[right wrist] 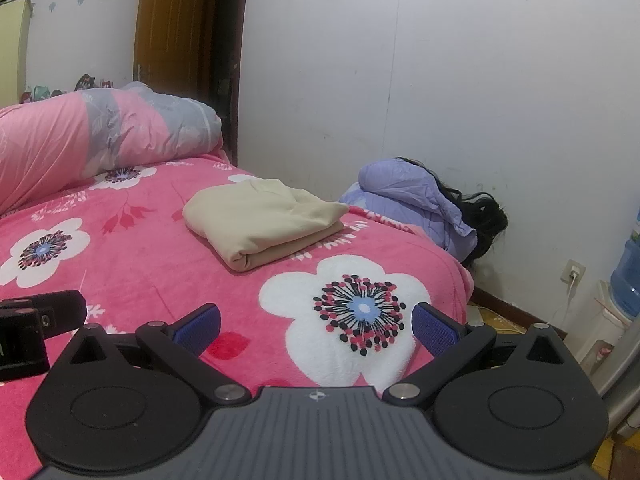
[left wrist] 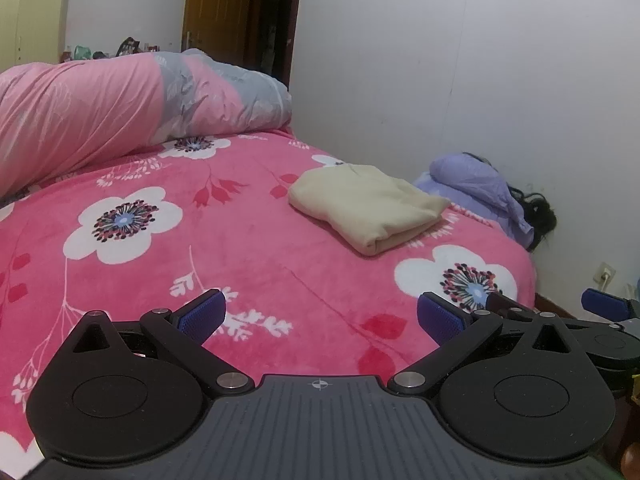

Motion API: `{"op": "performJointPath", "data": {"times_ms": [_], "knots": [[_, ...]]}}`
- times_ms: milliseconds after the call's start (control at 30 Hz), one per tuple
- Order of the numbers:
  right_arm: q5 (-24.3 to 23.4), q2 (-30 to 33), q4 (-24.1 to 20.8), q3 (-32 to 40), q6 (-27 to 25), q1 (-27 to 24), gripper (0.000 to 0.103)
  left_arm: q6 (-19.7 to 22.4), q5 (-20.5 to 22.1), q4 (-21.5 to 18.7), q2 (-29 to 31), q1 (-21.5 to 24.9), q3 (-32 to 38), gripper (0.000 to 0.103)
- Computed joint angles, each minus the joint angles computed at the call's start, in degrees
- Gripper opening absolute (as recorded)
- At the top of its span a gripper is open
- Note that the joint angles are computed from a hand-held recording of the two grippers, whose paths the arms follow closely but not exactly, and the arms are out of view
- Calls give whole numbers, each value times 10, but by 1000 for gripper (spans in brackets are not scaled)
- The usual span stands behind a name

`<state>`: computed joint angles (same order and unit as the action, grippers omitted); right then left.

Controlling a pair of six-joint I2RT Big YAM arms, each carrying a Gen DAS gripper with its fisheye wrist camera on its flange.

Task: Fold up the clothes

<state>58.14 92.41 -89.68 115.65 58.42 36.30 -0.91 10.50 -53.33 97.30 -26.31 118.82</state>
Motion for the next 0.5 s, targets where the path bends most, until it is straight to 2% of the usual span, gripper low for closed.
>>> {"op": "performJointPath", "data": {"times_ms": [500], "knots": [[-2,9,0,14,-7,-1,103,0,-2,-6,7,3,9,103]]}}
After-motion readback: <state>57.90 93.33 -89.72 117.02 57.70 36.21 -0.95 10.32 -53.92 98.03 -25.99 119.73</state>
